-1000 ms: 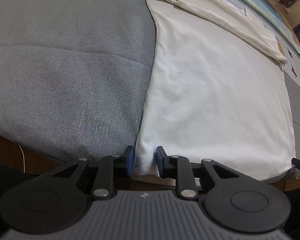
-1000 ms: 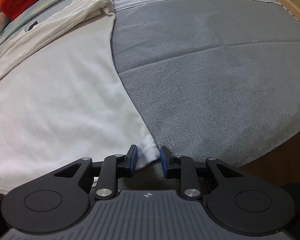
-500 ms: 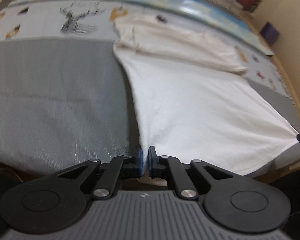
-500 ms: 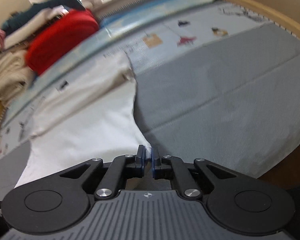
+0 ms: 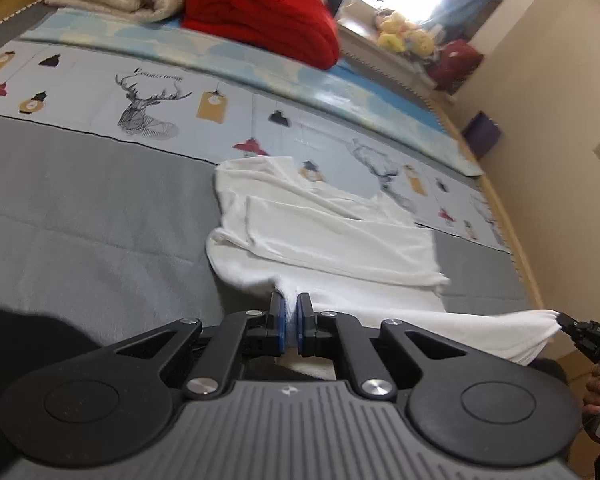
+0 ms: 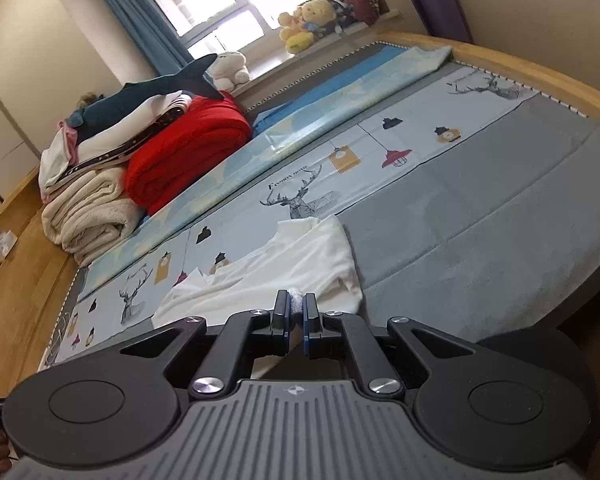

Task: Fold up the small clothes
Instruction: 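Close both grippers on the hem and lift it, then carry the hem over the shirt toward the collar with both grippers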

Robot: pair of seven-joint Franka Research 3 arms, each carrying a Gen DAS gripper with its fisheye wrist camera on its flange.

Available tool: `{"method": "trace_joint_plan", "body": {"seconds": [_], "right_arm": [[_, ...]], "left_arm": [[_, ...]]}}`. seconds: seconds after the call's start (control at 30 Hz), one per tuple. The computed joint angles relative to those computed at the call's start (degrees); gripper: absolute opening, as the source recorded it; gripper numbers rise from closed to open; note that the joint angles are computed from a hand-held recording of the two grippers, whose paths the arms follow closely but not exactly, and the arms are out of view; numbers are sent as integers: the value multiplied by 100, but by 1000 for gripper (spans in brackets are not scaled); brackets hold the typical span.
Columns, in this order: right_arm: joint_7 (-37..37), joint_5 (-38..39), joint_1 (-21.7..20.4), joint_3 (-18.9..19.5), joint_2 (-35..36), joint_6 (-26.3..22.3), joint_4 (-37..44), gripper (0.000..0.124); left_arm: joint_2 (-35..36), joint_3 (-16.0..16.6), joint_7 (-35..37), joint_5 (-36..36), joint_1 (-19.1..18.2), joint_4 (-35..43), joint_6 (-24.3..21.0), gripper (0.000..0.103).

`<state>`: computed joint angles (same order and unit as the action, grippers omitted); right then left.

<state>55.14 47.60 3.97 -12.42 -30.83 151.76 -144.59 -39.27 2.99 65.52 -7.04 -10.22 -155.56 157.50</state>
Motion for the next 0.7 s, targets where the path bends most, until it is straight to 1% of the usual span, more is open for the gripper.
{"method": "trace_joint_plan", "body": {"seconds": [0.03,0.1,0.13,0.17,0.2,0.27,0.3,0.37,0.4,0.43,0.47,0.5,0.53,0.57,0.6,0.67,0.7], "right_arm": [[1,1,28,26,199,78,115,5],[-49,84,143,45,678,151,448,5],[-88,81,180,106,994,242,676,5],[59,-103,115,237,1326,296,933,5],[192,-243,76,336,1633,309,1200,5],[89,-241,87,412,2298,267,1849,5],[215,-355,32,489,2649,239,2197,5],[410,-643,-90,633,3370,58,2978,5],[500,-819,-141,706,3739,0,3374,5],[638,-1071,-177,762,4143,-73,3809,5],[732,-1322,-187,815,4481,-81,4155,5],[774,-1617,-176,852,4834,-21,4480,5],[962,-1936,-128,840,5181,40,4777,5],[1237,-2142,-102,825,5511,-15,5068,5],[1459,-2286,-103,834,5792,-107,5309,5],[2107,-2872,45,669,6261,-565,5863,6],[2174,-2932,3,747,6398,-570,6045,6]], "left_arm": [[298,28,25,30,38,197,6,6],[997,182,256,-43,-29,653,196,6],[1359,253,393,-108,-45,940,214,6],[1773,259,561,-102,-2,1287,259,6],[2140,184,627,-23,150,1611,218,6],[2846,211,971,-175,258,2293,92,6],[3187,188,1132,-186,325,2633,12,6],[3949,108,1190,-161,527,3450,-339,6],[4285,59,1310,-137,616,3787,-422,6],[4613,11,1358,35,691,4084,-436,6],[4890,-23,1314,222,749,4297,-425,6],[5197,-65,1231,279,821,4561,-546,6],[5437,-141,1179,225,912,4785,-726,6],[5681,-227,1149,163,1014,5051,-992,6],[5849,-296,1119,181,1090,5257,-1148,6],[6078,-447,1132,250,1233,5517,-1136,6],[6196,-508,1096,292,1301,5666,-1171,6]]}}
